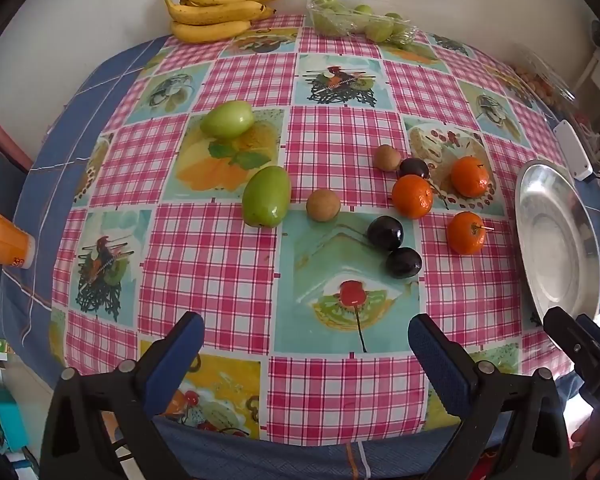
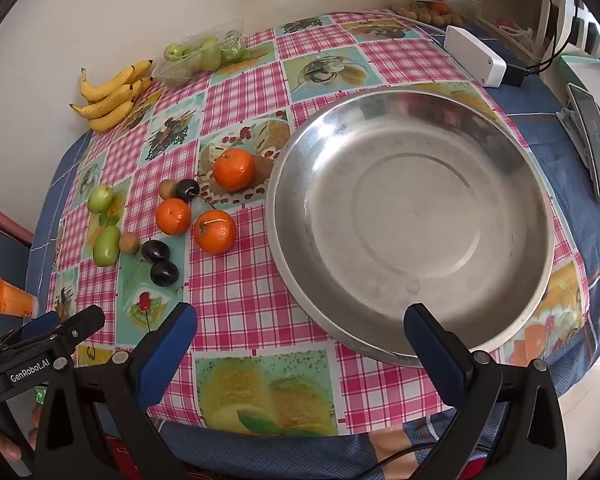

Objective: Organize fruits

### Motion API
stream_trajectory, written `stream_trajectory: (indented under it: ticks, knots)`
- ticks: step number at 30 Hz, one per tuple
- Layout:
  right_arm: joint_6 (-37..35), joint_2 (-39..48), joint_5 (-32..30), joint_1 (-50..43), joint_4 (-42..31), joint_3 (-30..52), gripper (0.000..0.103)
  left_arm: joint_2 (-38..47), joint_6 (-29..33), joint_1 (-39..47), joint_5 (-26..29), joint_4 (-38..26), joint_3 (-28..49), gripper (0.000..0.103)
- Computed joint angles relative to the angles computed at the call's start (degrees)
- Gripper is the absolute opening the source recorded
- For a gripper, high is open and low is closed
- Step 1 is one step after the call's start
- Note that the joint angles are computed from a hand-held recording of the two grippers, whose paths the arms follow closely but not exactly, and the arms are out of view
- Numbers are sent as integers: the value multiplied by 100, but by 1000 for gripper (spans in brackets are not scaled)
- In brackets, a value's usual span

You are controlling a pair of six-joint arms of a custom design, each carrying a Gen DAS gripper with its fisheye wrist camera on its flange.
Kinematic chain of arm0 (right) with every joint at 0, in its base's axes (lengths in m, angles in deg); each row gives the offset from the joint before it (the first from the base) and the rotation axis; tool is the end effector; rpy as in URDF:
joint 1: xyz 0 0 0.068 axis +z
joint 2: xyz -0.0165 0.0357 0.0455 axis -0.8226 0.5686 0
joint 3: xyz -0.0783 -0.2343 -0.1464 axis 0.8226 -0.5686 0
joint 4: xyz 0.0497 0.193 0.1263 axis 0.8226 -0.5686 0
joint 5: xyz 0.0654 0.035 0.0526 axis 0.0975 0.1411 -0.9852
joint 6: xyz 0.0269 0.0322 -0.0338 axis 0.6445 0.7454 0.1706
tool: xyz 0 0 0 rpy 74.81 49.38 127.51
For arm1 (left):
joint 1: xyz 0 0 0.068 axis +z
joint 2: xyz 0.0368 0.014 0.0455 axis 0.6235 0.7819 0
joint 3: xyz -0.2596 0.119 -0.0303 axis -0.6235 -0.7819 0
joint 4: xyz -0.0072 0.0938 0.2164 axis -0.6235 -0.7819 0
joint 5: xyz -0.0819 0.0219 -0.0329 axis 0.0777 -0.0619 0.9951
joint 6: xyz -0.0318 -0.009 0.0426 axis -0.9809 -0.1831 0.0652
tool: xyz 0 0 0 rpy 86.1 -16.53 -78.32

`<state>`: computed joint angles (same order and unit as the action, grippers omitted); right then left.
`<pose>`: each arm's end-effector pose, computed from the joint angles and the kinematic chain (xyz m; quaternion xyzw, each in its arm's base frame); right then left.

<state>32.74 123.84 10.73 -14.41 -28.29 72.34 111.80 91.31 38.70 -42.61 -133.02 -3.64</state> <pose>0.2205 0.1776 0.2229 0.2797 0.9334 0.0629 0.2158 0.3477 -0.0032 0.2417 0.1967 0.9692 -0.0276 0.1457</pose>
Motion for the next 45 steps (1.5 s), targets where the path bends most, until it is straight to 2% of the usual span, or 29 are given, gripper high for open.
stream_trajectory:
  ticks: [21,34,45]
  knots:
    - [-30,-19,-23,-41,36,-40,103,120,-262,-39,-72,11,88,103]
    - [-38,-26,-34,-55,70,-75,103,-119,-389,-52,-11,831,-396,103]
    - [-58,9,-44,-75,110,-80,103,14,-391,-44,-17,539,-187,103]
